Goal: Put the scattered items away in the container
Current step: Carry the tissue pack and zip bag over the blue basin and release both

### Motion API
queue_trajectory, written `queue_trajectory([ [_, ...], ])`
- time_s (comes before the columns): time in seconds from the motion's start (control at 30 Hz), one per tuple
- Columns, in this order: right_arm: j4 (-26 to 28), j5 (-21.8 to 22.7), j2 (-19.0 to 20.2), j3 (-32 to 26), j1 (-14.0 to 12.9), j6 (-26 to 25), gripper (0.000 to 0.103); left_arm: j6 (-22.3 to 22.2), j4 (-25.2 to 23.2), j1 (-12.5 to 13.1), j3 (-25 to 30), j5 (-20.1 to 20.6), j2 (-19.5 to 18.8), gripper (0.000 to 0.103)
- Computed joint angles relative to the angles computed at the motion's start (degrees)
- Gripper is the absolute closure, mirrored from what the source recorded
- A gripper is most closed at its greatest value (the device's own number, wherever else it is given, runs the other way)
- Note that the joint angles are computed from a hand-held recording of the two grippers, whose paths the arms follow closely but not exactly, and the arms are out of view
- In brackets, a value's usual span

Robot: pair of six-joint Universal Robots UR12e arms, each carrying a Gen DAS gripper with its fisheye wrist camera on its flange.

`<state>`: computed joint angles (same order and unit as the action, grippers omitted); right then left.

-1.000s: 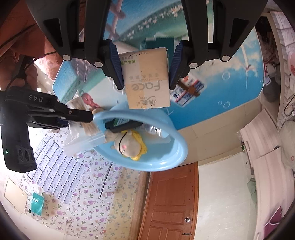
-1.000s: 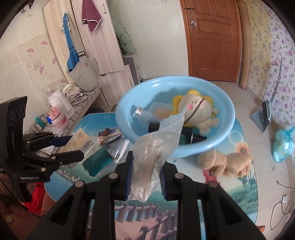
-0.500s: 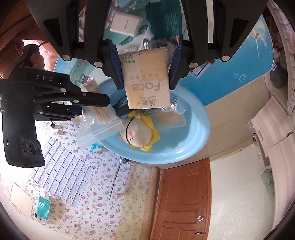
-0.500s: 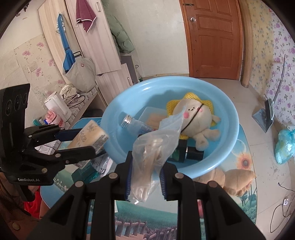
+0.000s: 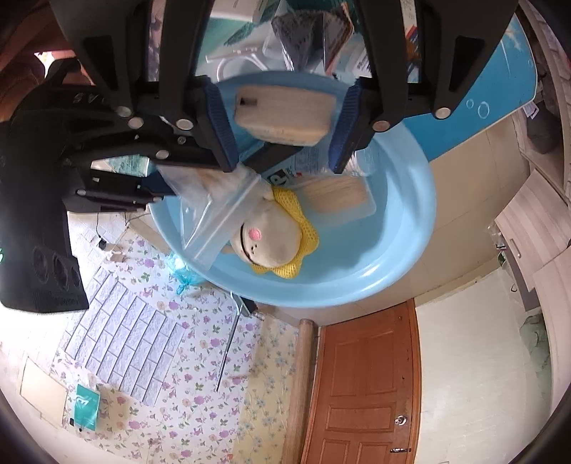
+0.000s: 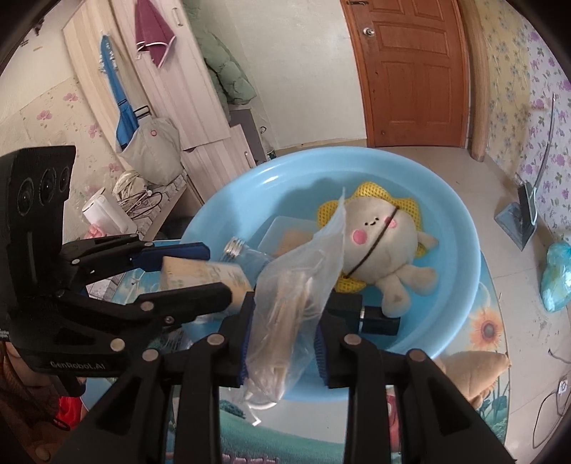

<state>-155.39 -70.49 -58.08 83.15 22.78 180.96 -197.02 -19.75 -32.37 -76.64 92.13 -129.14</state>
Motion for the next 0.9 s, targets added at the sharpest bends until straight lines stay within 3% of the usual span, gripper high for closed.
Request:
queue_trajectory([
  [0.1,0.39,-1.11,0.18,-0.37,0.12,0.87,0.071,-0.04,1.12,0.09,-0.41,-0.52,0.28,0.026],
  [0.23,-0.98,-2.25,-0.14,0.01,0.19,2.28,0.061,-0.29,1.2,0.04,-0.78,-0.32,0.5,0.018],
  [0.33,-2.52,-3.31,-0.6,0.63,0.21,3.46,0.06,-0.46,1.01,-0.14,-1.36,0.07,1.06,0.013],
  [0.9,-7.32,-3.62,-3.63,4.38,0.52,4.65,0.059,-3.27,2.74,-0.94,-6.48,3.46,4.39,0.01],
])
